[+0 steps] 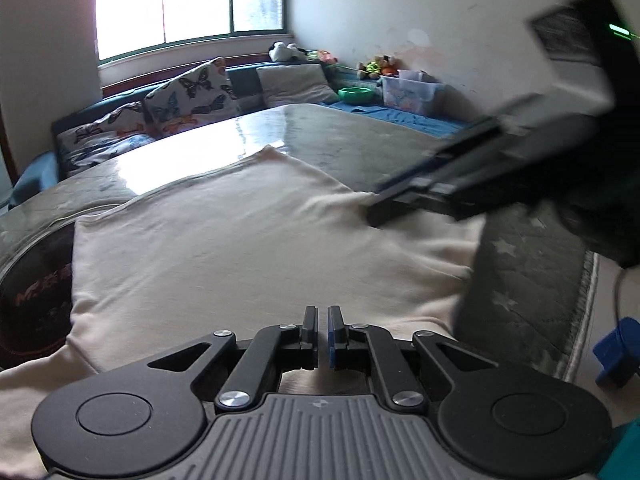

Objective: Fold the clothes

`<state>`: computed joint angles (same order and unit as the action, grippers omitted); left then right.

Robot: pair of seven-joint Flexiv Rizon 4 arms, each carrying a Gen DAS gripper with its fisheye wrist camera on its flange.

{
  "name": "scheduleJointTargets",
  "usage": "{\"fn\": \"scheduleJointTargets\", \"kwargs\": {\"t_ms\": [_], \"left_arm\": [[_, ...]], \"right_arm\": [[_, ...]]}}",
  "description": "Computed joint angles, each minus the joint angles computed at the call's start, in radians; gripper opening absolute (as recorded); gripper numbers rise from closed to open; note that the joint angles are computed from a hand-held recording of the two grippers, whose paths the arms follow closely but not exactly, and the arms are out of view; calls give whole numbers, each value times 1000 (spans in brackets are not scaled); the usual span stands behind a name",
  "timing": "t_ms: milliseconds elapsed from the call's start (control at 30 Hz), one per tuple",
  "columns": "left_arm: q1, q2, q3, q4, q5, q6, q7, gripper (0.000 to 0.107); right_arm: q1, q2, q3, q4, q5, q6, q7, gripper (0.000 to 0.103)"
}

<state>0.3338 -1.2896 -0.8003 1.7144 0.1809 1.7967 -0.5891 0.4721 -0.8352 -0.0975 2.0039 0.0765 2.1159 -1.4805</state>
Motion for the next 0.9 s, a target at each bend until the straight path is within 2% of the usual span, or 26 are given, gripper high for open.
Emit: {"fn": "scheduleJointTargets", "kwargs": {"t_ms": [167, 300, 433, 567, 833, 900], "left_arm": [[0, 0, 0, 2, 2, -3, 0, 6], [0, 0, 0, 2, 1, -6, 6, 6], [-3, 4, -3, 0, 0, -5, 10, 6], [-2, -1, -23, -3, 7, 1, 15, 6], [-41, -7, -29, -28, -5, -18, 22, 8], [-54, -8, -25, -34, -13, -19, 21, 12]], "right_arm": [[-2, -68, -32, -103, 4, -57, 30, 28], [28, -99, -77, -127, 37, -88, 66, 27], [0, -93, -47, -96, 35, -26, 85, 28], [24, -74, -57, -41, 87, 40, 74, 33], [64, -62, -103, 51, 244, 43, 114, 39], [62, -65, -108, 71, 270, 67, 128, 46]]}}
